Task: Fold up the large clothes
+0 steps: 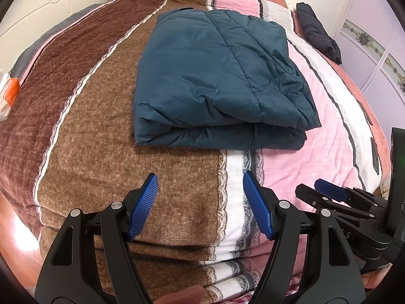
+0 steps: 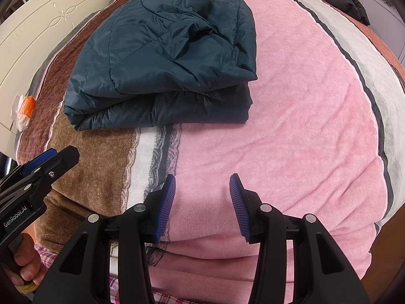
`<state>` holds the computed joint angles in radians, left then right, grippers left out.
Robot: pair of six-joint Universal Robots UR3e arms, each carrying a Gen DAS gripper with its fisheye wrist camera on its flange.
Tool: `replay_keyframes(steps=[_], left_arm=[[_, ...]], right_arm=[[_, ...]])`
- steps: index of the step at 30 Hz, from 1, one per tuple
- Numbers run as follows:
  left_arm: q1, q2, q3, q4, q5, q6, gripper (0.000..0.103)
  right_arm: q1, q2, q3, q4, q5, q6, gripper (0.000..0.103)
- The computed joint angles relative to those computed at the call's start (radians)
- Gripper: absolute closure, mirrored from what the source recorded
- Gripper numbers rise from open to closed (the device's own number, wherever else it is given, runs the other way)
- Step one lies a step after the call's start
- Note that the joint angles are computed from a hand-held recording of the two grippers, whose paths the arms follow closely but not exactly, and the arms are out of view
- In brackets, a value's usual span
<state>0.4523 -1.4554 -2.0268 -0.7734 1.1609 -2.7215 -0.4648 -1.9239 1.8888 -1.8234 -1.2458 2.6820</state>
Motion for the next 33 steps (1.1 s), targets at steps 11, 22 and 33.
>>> replay_keyframes(steps=[11, 22, 33], left_arm=[[0.001, 0.001, 0.001, -0.001, -0.002, 0.001, 0.034], [0.001, 0.003, 0.0, -0.002, -0.002, 0.002, 0.034], [0.001, 0.002, 0.006, -0.008, 0.0, 0.002, 0.034]], right_arm=[[-0.006, -0.004, 0.001, 0.006, 0.0, -0.007, 0.057], [-0.014, -0.011, 0.005, 0.013, 0.001, -0.016, 0.057], [-0.017, -0.015, 0.009, 0.013, 0.001, -0.022, 0.057]])
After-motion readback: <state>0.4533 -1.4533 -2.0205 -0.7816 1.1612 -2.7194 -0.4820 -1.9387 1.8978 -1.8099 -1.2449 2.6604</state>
